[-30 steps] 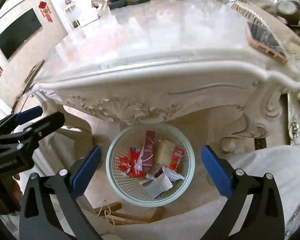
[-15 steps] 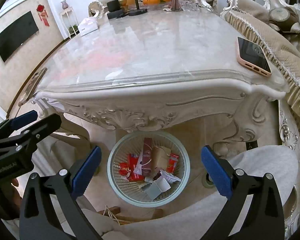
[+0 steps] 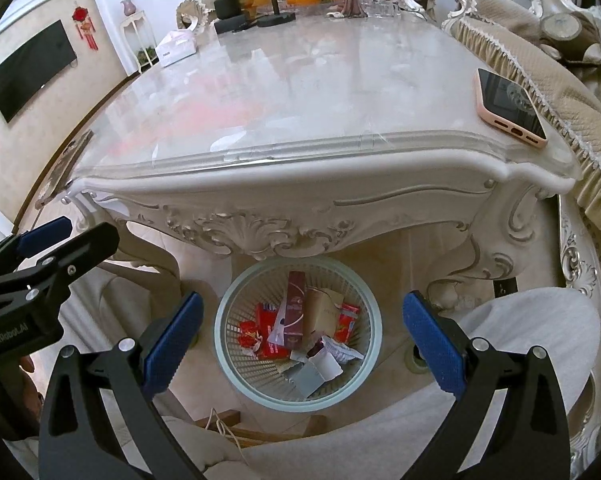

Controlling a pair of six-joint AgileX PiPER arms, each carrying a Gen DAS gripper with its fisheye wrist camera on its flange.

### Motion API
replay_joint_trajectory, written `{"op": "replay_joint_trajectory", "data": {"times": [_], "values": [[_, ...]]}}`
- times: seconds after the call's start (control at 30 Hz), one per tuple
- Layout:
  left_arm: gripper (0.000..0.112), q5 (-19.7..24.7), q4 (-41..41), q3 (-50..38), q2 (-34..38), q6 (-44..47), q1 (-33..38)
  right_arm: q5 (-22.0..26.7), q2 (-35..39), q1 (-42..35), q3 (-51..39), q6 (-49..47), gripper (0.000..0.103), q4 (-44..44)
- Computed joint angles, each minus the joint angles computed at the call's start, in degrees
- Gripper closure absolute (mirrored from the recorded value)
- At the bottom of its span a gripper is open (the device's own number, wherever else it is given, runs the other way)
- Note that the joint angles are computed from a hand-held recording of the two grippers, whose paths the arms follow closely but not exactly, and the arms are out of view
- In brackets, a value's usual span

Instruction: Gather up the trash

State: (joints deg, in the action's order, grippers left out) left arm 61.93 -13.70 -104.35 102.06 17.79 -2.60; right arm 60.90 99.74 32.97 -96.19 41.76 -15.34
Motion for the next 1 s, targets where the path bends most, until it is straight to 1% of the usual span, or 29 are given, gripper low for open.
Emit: {"op": "replay_joint_trajectory", "data": {"times": [0.2,0.73,0.9,1.0], "values": [[0.023,-0.1,0.3,0.0,0.1,0.0,-0.1,-0.5,-0.2,0.0,0.5,0.4,0.008,-0.2],[0.023,0.7,0.5,-0.4,1.3,0.1,0.1,0.4,0.6,0.5,-0.1,1.1,0.008,-1.0],[0.023,1.5,-1.6,-1.0,1.8,1.0,0.8,0.6,0.8,0.5,-0.1,1.1,0.008,-1.1],[0.023,1.0,-0.1,-0.9,1.7,0.3,0.2,0.8,1.0,0.5,-0.3,1.1,0.008,-1.2]]}}
